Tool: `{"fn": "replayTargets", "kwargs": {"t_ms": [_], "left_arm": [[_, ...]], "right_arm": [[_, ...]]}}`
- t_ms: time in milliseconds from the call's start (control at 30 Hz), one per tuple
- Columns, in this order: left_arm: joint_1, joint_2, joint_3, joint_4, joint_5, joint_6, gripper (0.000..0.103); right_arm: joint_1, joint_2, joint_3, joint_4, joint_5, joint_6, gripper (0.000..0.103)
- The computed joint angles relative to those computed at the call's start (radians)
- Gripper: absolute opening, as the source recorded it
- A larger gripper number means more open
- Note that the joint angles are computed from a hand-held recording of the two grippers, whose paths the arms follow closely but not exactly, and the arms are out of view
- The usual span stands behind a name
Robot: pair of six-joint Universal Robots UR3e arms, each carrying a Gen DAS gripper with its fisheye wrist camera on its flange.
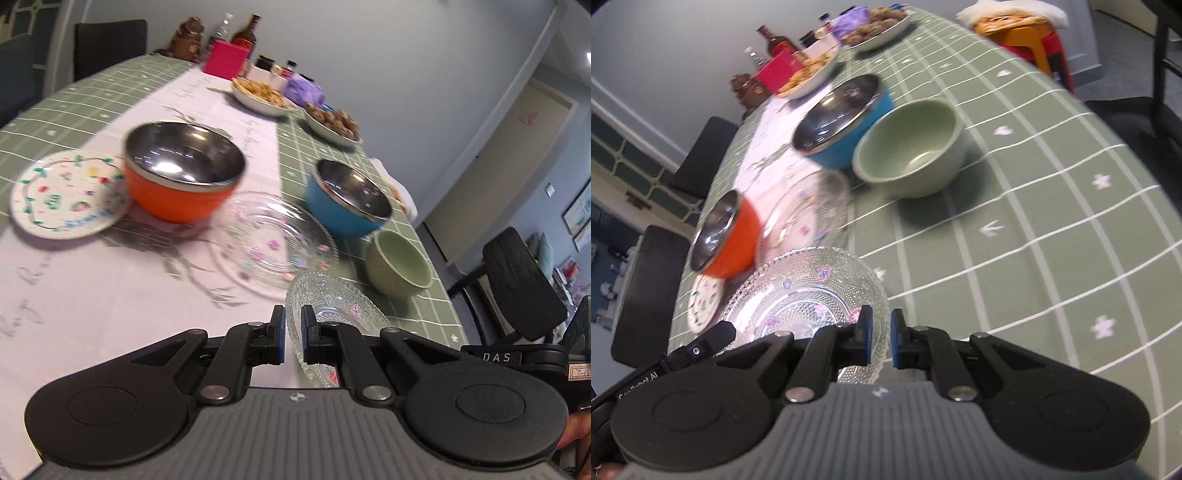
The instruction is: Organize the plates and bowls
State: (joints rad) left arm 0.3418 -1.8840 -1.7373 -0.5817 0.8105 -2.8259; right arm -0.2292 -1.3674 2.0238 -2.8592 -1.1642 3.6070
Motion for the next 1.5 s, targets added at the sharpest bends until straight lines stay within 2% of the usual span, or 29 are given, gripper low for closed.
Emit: {"fn": "replayTargets", "kwargs": {"t_ms": [167,300,533,1033,1233,1500], "left_arm": [[0.090,0.032,-0.027,-0.017,0.015,0.041,0.008],[0.136,0.020,-0.015,-0.039,0.055,0.032,0.008],[0.221,0.017,-0.043,-0.045,0.049,0.054,0.009],[0.207,0.012,-0.086,0.033,0.119,0.060,0.012],[0.175,0.001,-0.086,0.048,0.194,0.055,0.016],[0.186,0.002,-0.093,0.045,0.168,0.061,0.018]], "right_arm": [[0.086,0.084,-0.032,-0.081,0.040,0.061,0.007],[0.151,0.152,-0.084,-0.120,0.053,0.102,0.005],[0.223,0.214,-0.155,-0.142,0.046,0.115,0.005],[0.252,0.257,-0.189,-0.122,0.038,0.096,0.005],[0.254,0.266,-0.200,-0.102,0.049,0.087,0.005],[0.250,0.263,-0.190,-0.113,0.057,0.084,0.012]]}}
